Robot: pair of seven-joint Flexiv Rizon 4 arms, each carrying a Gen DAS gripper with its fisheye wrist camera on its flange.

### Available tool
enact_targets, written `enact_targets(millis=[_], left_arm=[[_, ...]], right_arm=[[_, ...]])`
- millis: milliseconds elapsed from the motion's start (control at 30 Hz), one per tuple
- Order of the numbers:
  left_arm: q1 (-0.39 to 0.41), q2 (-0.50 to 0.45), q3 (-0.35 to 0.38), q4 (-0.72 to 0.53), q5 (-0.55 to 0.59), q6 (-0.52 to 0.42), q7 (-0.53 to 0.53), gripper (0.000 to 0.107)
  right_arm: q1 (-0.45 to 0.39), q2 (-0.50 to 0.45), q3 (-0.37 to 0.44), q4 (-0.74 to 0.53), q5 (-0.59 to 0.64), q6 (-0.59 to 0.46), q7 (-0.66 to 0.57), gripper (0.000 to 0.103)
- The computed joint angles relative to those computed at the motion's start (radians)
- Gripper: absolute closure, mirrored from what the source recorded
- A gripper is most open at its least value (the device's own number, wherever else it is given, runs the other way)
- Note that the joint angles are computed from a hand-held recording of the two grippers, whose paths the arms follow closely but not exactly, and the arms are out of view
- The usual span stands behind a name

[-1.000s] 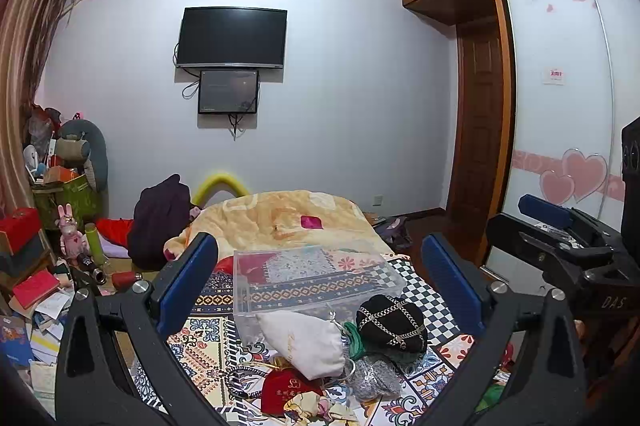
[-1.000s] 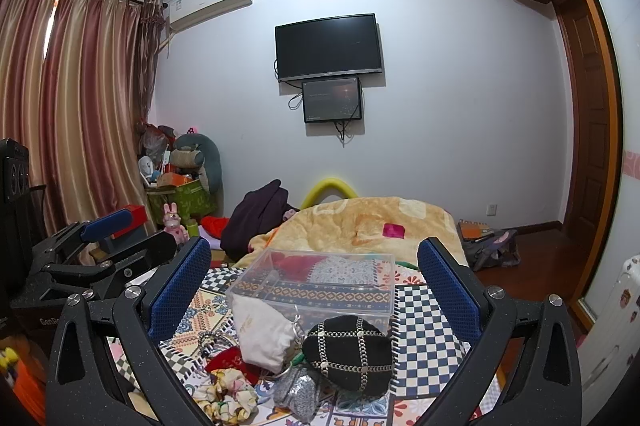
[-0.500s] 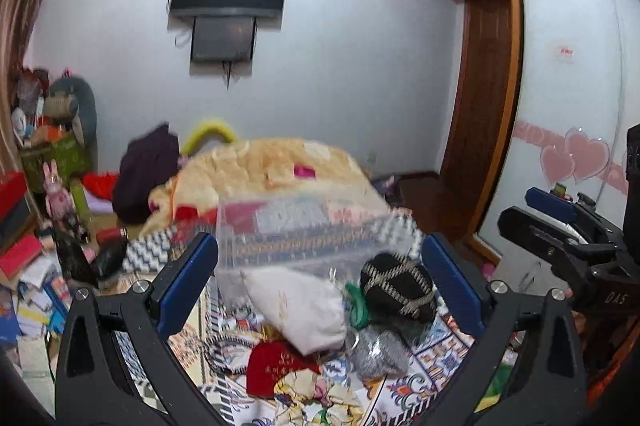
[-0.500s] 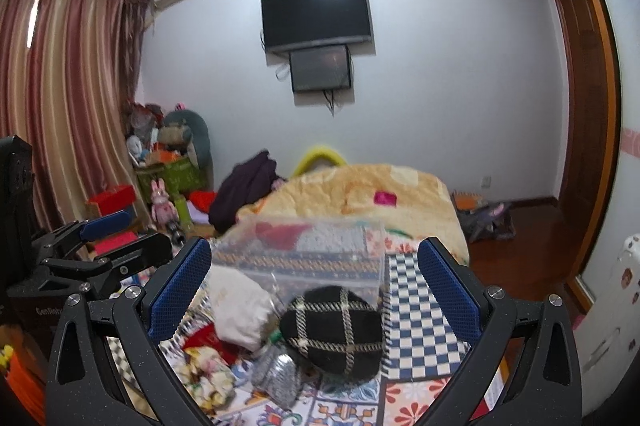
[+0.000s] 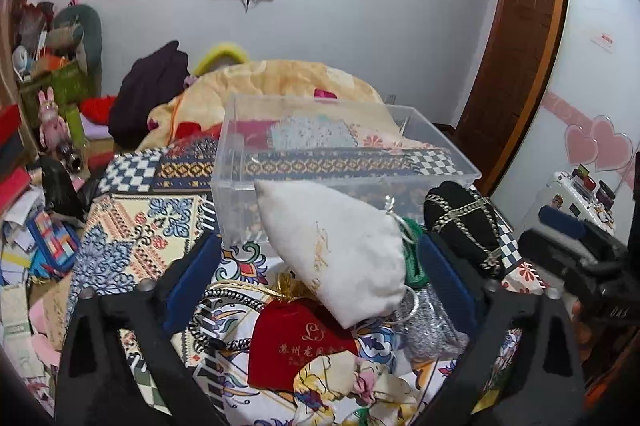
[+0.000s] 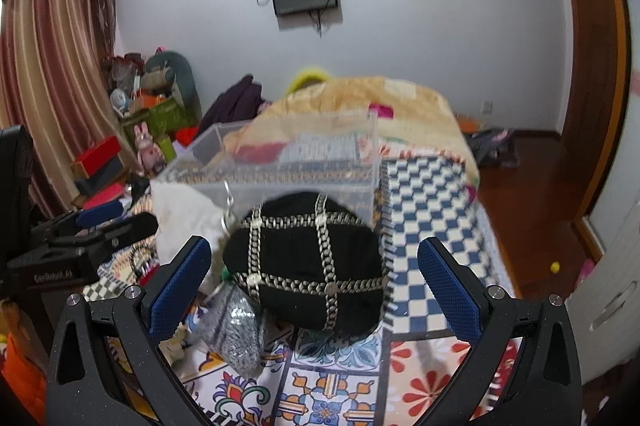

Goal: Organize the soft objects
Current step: 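Grasp the white cloth pouch with the left tool while the right tool grasps the black chain-trimmed hat, then lift the white pouch with the left tool while the right tool carries the black hat toward the clear box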

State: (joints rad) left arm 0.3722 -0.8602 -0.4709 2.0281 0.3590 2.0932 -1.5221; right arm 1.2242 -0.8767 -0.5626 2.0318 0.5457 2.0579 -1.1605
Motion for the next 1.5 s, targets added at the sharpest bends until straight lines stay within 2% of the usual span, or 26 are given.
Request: enact_targets(millis=[167,367,433,567,633,733,933,1300,1500], left_arm=[[0.041,-0.043,-0.058,-0.024,0.000,-0.078,0.025,0.035],[0.075,-0.086,-0.113,-0.029,-0.016,-0.117,0.089,0.064],[0.085,-0.094,-0.128,-0.026,-0.024,-0.123,0.109,0.072],[0.093,-0.098,-0.142,-0.014,-0.031,-0.102,0.134,0.087],[0.104,-0.100,-0.152,-0.009,-0.027,-0.096,0.139,0.097],[0.135,-0.111,-0.186,0.000,-0.009,-0.089,0.144,0.101],[0.148,-0.089,-0.193,0.024,0.018,-0.033,0.129,0.104],[0.161,-0.027,-0.183,0.023,0.106,0.042,0.047,0.105],[0.215,-0.016,-0.238,0.009,0.186,0.027,-0.008,0.105]], right_arm=[[-0.036,-0.003,0.037,-0.011,-0.043,-0.024,0.012,0.002],[-0.074,0.001,0.077,-0.017,-0.110,-0.033,-0.011,0.019],[-0.074,-0.001,0.074,-0.024,-0.121,-0.047,-0.014,0.032],[-0.100,0.012,0.100,-0.019,-0.139,-0.027,-0.015,0.047],[-0.110,0.020,0.111,-0.014,-0.139,-0.017,-0.024,0.059],[-0.106,0.025,0.109,-0.016,-0.122,-0.013,-0.032,0.071],[-0.116,0.048,0.129,-0.008,-0.081,0.032,-0.058,0.085],[-0.064,0.076,0.086,-0.030,0.045,0.078,-0.184,0.087],[-0.143,0.091,0.166,-0.089,0.037,0.103,-0.247,0.087]])
